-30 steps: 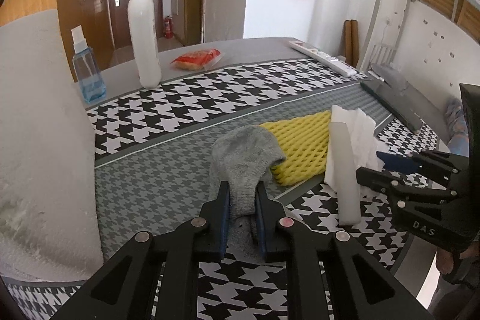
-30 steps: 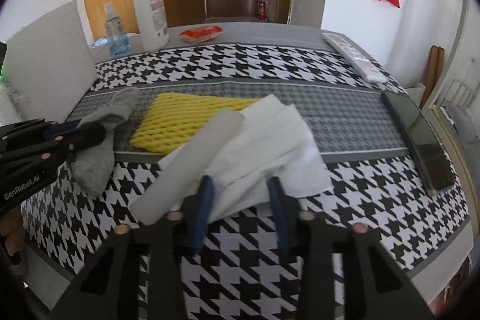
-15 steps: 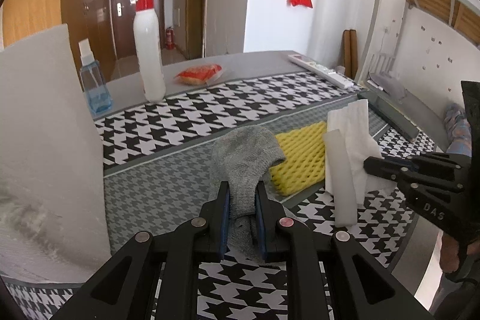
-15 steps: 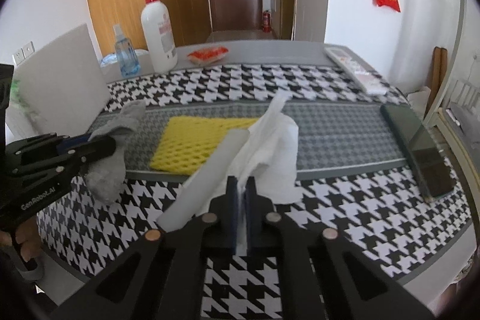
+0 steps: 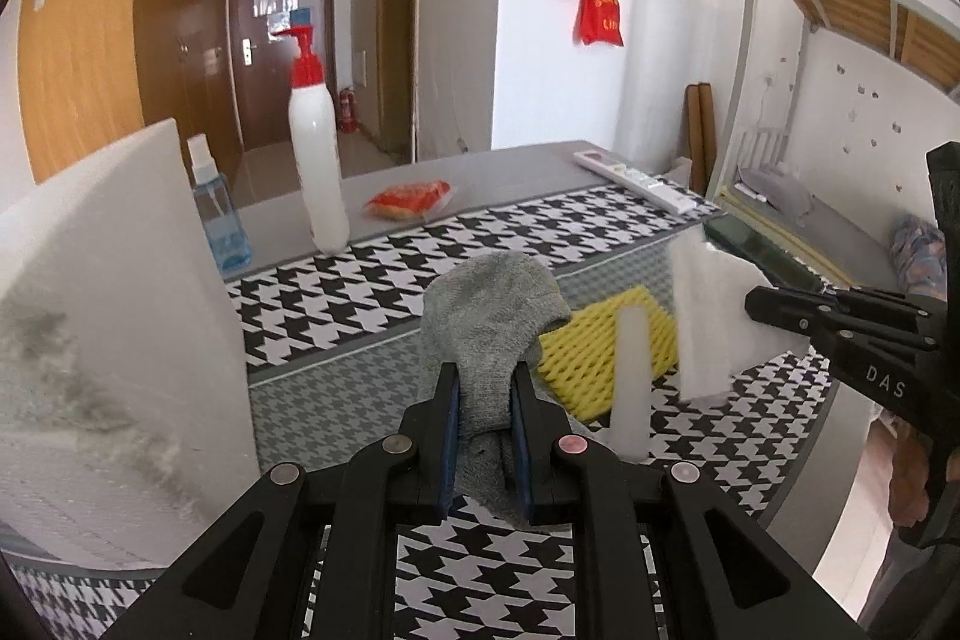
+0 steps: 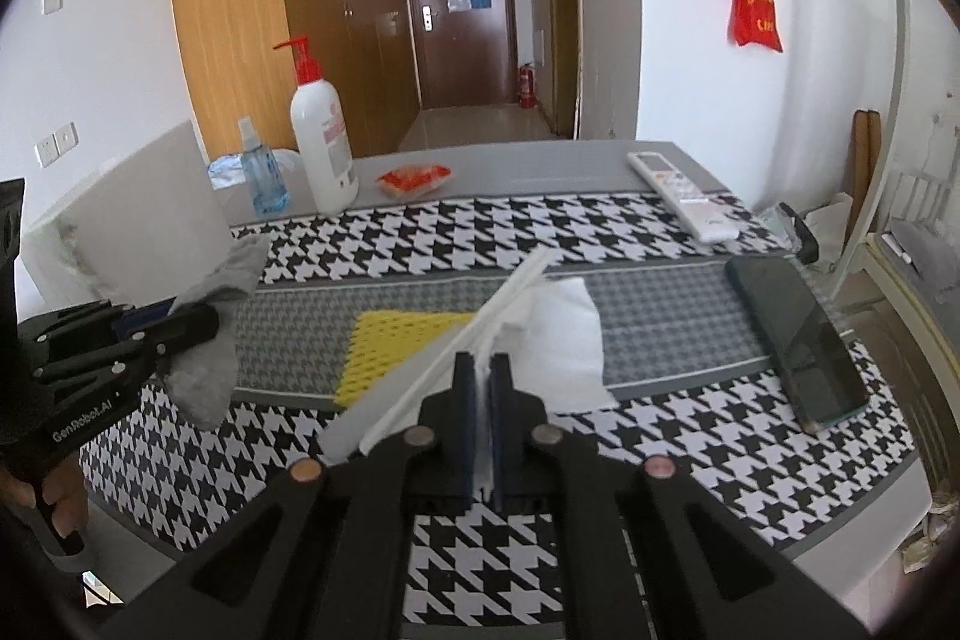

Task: Organize soft objects
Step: 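Lift the grey cloth and white tissues and carry both over the foam box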

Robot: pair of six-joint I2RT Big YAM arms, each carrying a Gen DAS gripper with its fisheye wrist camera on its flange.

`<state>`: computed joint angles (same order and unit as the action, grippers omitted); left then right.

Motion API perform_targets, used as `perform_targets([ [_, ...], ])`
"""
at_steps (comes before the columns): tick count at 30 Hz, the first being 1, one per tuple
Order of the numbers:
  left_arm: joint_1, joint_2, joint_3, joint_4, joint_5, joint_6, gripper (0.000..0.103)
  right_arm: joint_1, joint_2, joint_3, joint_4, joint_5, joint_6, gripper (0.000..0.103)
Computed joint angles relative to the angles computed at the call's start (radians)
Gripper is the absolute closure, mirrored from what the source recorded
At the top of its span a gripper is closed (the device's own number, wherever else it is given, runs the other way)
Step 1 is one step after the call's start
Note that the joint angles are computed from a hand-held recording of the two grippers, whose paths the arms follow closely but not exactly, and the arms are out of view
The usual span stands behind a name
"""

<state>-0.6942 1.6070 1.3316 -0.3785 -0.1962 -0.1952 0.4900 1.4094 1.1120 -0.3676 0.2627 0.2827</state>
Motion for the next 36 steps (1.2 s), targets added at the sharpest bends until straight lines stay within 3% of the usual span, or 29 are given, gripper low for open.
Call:
perform_targets([
  [21,-0.011,-0.087,-0.043,0.038,-0.082,0.023,0.087,0.02,-0.064,0.033,0.061,0.047,-0.045,0.097],
  [36,-0.018,-0.147,-0.056,0.071,-0.153,0.051,0.087,0.046,-0.064,0.073,0.092,0.036,-0.083,0.097],
])
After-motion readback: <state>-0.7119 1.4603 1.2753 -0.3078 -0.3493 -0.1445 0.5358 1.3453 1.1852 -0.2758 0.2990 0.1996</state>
